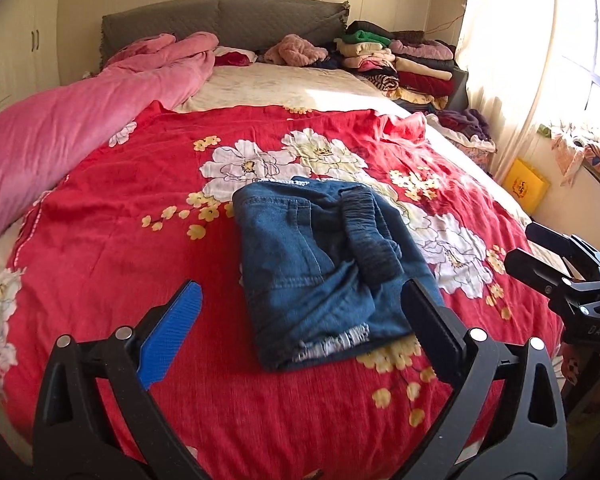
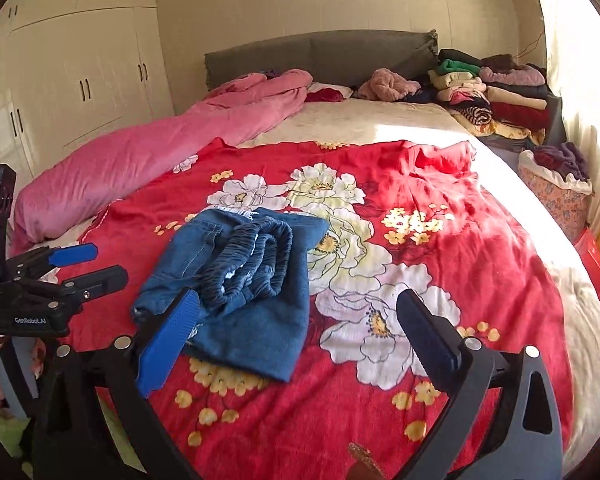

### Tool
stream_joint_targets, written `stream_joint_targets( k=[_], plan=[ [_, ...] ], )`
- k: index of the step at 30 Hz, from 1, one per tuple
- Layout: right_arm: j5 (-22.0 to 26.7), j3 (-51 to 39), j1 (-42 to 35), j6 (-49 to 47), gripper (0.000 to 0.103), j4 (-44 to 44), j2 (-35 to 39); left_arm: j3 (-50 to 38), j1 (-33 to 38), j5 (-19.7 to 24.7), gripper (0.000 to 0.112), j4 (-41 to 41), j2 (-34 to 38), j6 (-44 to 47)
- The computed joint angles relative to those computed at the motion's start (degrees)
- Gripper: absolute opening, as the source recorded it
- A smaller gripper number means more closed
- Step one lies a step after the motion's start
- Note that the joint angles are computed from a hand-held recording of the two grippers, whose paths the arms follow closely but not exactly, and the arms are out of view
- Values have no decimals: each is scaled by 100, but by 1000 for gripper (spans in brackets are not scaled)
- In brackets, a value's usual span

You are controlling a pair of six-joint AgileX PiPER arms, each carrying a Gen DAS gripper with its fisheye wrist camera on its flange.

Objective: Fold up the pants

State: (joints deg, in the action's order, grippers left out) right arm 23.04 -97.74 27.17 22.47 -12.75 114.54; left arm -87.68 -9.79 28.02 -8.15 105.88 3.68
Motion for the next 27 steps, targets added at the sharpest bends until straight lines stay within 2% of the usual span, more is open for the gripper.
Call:
stream_joint_targets(
  k=[3,5,11,27],
  plan=[
    [-62,387,59,275,98,-165,-187,401,-61,-146,93,171,-241,-185],
    [-63,530,49,180,98,32,-229,611,-90,-185,93,197,-346,-220],
    [59,691,76,464,98,-96,-240,864,-104,-164,93,148,-415,-346],
    [134,736,42,657,98,-276,-256,822,-174,-65,93,641,-357,-945]
  ],
)
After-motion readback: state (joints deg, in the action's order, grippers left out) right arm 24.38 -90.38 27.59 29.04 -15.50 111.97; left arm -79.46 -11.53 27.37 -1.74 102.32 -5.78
